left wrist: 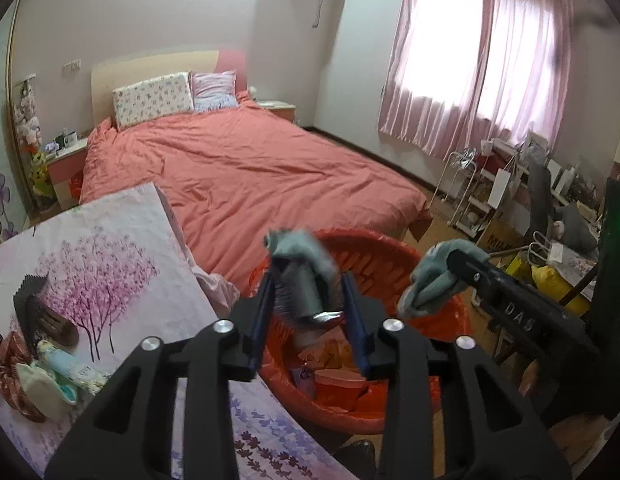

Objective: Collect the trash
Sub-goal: 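Carry the sock and cloth over the basket and release them, then grasp the black-and-white floral scrunchie with the left gripper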

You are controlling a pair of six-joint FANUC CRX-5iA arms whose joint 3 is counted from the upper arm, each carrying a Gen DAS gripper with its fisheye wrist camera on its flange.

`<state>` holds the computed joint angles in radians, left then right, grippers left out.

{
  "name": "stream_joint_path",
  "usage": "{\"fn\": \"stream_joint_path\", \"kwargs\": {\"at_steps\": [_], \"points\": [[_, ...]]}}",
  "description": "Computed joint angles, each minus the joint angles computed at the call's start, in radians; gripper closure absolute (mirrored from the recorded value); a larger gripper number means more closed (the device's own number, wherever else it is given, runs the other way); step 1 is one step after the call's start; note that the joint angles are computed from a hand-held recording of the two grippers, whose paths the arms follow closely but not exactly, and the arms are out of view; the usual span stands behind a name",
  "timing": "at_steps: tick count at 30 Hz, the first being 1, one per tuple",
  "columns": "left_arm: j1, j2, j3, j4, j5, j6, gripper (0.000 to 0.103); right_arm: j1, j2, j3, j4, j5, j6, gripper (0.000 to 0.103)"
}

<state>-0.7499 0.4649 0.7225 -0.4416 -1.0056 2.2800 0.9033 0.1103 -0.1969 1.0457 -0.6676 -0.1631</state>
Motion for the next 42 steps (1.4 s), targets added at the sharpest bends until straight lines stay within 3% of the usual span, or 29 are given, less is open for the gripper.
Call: {"fn": "stream_joint_path", "kwargs": {"at_steps": [5,10,25,34,42], "points": [[0.012,-0.012,-0.029,-0.019,-0.016,0.02,0.055,0.013,0.002,0.002,-0.02,-0.029,0.012,0.063],[0.006,-0.055,-0.075,-0.065,-0.042,0.06,0.053,0.044,0.014,0.03,-0.016,-0.086,0.045,0.063],[0.003,-0.318,-0.344,-0.262,-0.171,0.247,0.045,0.124,0.086,0.15,-0.073,-0.079,0.198,0.063],[0.108,-0.503,-0.55,-0.32,-0.305,0.37,0.039,0.19,0.185,0.293,-0.219,-0.058,0.409,0.063],[0.263,-0.571,-0.67,-0.211,-0.222,0.359,0.038,0.244,0.282,0.432,-0.316,-0.072,0.553,0.063]]}}
